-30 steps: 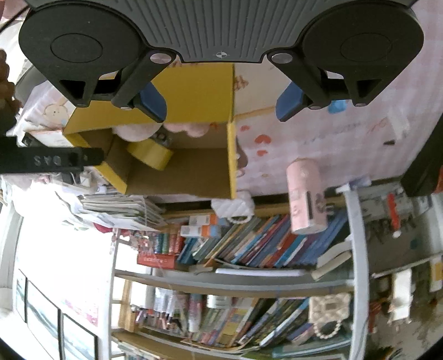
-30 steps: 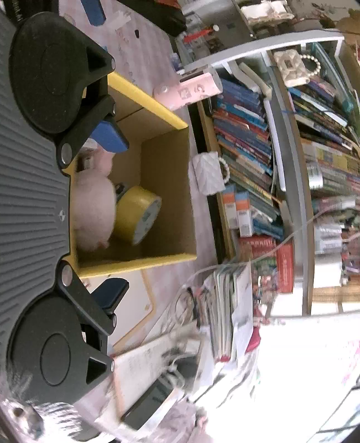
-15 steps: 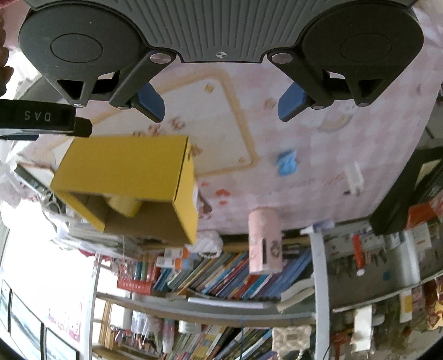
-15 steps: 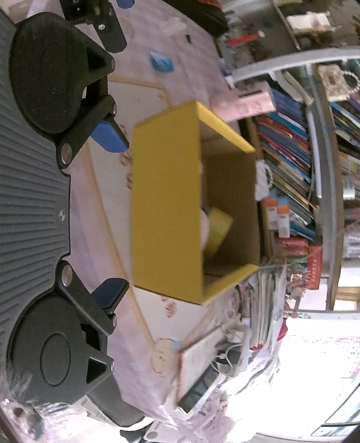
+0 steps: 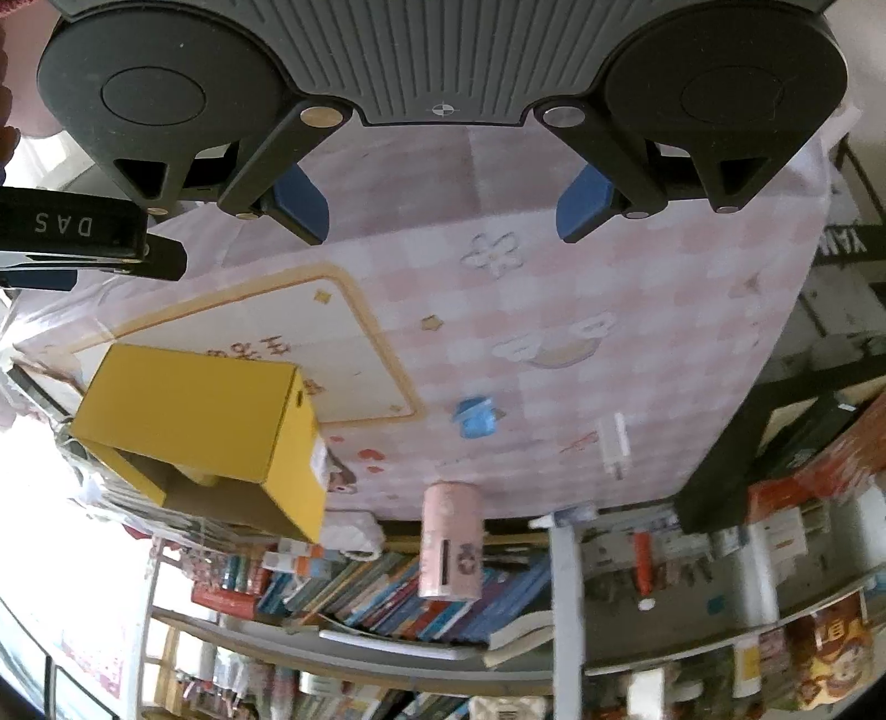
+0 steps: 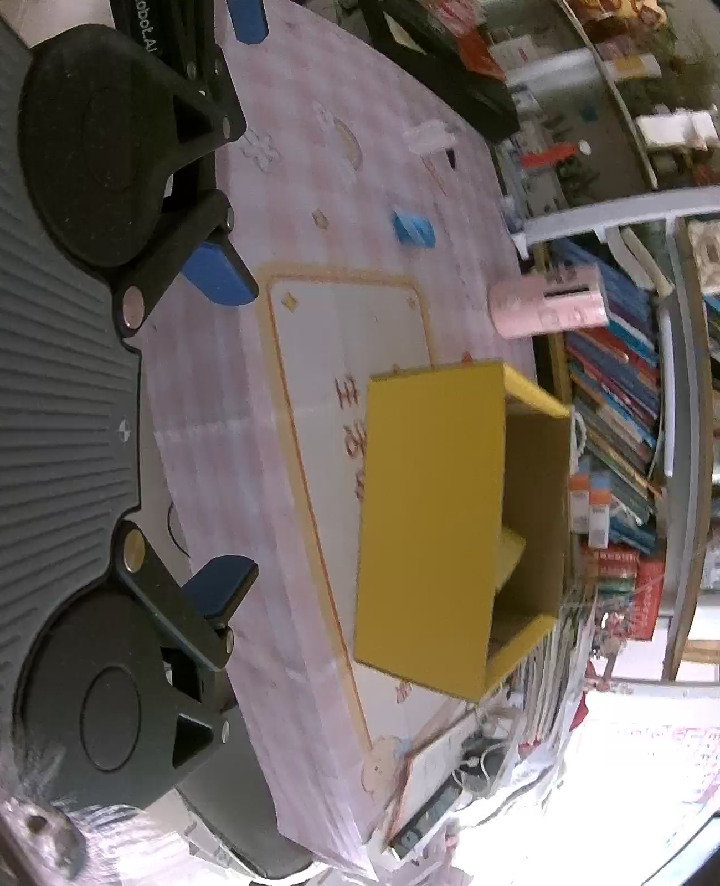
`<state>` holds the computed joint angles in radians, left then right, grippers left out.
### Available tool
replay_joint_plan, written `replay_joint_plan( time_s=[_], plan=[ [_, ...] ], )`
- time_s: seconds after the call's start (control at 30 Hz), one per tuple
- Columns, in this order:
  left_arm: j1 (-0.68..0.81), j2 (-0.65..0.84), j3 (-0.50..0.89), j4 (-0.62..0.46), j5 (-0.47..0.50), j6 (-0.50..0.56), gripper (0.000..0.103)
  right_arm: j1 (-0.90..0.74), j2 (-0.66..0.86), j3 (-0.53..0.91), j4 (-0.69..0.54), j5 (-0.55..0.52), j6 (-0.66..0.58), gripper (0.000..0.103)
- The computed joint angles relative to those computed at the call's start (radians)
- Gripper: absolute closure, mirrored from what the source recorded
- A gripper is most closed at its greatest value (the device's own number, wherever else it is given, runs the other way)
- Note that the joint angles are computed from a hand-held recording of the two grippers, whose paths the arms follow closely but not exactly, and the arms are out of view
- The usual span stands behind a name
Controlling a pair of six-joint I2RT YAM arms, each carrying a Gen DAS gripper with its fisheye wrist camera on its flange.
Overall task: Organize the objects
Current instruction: 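Withdraw both open tools from the yellow box back over the table, then move both open tools toward the white charger and blue cloth item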
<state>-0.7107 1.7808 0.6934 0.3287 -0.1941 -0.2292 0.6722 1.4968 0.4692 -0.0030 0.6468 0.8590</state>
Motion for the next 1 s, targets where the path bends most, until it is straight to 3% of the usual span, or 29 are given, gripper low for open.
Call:
replay_joint_plan(
  time_s=[0.4, 1.0],
  plan=[
    [0.086, -0.143, -0.141, 0.044, 0.000, 0.031, 0.012, 0.135, 0.098, 0.107, -0.005, 0.035, 0.026, 0.006],
    [0.208, -0.242, -0.220, 0.076, 0.020, 0.055, 0.011, 0.191, 0.199, 0.253, 0.024, 0.042, -0.076, 0.007]
  ],
)
